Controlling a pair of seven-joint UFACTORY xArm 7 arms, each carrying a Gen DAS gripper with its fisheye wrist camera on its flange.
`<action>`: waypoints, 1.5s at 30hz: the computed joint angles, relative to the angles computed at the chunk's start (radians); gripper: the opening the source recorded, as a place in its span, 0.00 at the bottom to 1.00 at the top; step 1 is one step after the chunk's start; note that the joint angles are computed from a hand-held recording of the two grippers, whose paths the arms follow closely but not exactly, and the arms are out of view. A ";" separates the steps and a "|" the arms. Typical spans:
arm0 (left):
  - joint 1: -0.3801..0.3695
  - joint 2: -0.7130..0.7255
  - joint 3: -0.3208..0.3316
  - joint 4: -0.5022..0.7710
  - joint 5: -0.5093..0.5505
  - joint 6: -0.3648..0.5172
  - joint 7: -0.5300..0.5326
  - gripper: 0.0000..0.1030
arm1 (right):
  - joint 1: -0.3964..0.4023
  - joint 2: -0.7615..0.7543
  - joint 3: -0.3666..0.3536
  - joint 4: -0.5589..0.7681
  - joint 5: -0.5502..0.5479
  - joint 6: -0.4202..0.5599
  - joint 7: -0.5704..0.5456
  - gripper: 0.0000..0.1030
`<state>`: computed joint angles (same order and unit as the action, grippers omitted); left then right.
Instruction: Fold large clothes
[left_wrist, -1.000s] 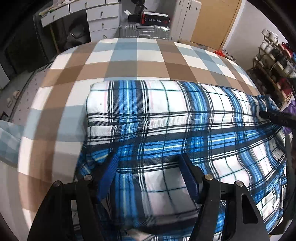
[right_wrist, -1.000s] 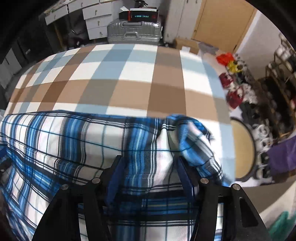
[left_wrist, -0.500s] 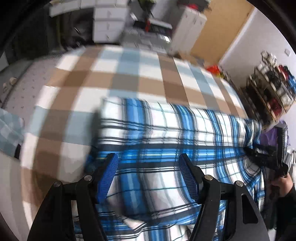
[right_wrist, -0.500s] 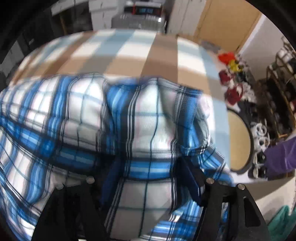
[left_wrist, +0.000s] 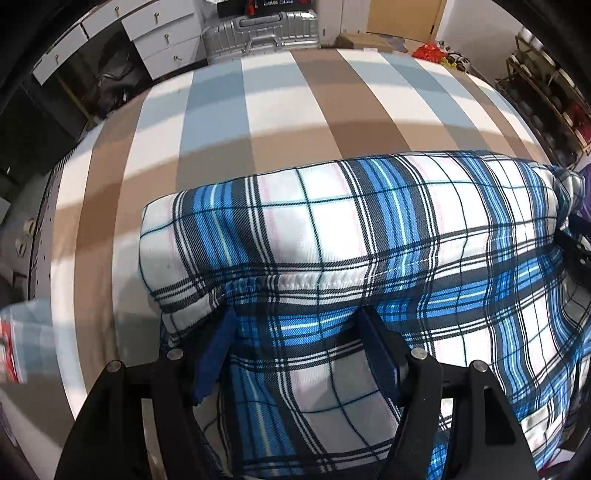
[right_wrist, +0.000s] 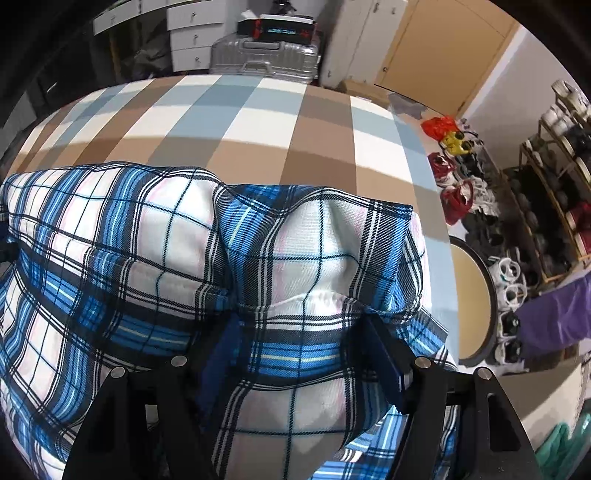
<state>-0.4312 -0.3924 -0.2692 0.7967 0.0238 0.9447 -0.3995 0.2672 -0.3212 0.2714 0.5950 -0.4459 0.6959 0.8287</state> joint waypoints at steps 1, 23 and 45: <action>0.011 0.025 0.000 0.016 0.029 -0.015 0.013 0.68 | -0.007 0.016 -0.001 0.013 -0.011 -0.008 0.000 0.67; -0.048 -0.183 -0.048 -0.103 0.017 0.068 0.032 0.79 | 0.079 -0.178 0.040 -0.126 0.144 -0.070 -0.054 0.64; -0.159 -0.272 -0.083 -0.132 -0.017 -0.049 -0.010 0.79 | 0.165 -0.180 0.129 -0.111 0.124 -0.143 -0.006 0.71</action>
<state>-0.5906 -0.6647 -0.3521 0.6643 0.0067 0.8961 -0.4096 0.4325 -0.5008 0.4007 0.4839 -0.3219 0.5530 0.8223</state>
